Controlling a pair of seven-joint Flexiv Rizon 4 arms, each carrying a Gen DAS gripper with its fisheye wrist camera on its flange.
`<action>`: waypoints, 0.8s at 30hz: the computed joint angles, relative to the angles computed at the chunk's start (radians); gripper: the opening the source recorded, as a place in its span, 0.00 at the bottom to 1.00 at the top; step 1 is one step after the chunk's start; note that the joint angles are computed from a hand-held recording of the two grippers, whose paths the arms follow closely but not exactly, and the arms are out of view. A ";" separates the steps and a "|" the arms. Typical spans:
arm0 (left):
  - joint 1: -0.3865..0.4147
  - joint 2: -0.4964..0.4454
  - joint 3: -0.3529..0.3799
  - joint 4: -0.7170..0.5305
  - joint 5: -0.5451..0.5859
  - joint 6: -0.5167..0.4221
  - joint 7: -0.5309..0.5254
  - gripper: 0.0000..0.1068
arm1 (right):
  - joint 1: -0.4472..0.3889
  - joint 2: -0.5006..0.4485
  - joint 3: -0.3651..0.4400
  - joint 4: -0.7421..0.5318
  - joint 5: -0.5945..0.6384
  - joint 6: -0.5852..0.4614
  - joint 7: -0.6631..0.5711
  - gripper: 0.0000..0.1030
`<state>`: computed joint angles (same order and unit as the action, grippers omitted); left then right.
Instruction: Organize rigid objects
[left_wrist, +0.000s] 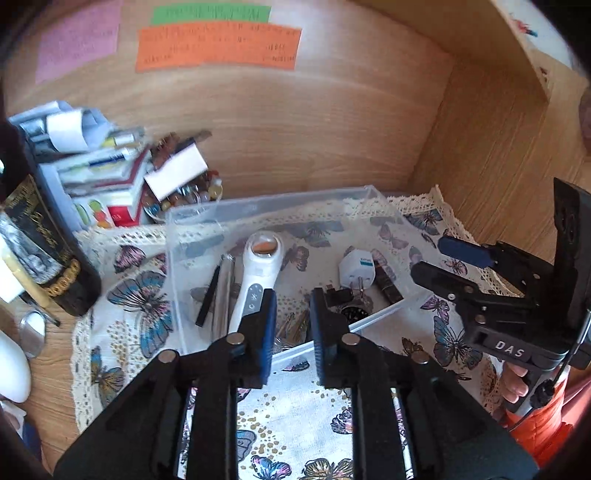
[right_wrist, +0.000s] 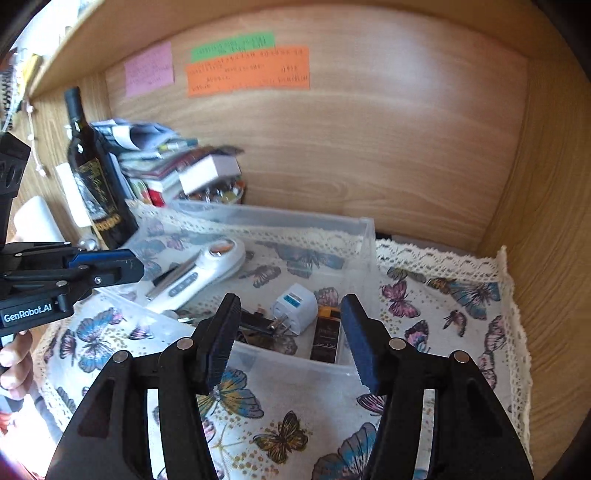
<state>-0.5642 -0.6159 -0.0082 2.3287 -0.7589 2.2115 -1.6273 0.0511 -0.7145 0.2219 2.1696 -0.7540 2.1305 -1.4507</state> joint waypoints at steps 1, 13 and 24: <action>-0.034 0.002 0.013 0.002 -0.034 0.021 0.013 0.23 | -0.004 0.008 0.000 0.012 0.004 0.018 -0.007 0.51; -0.288 -0.020 -0.068 -0.010 -0.490 0.475 0.238 0.86 | -0.025 0.120 -0.052 0.218 0.061 0.414 -0.080 0.83; -0.275 -0.018 -0.226 -0.001 -0.596 0.701 0.228 0.96 | -0.020 0.150 -0.089 0.323 0.090 0.602 -0.084 1.00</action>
<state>-0.8395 -0.6335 -0.2342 2.3280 -1.3545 2.9126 -1.3997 0.0308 -0.5647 0.1331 2.4927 -0.6642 2.7327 -1.5351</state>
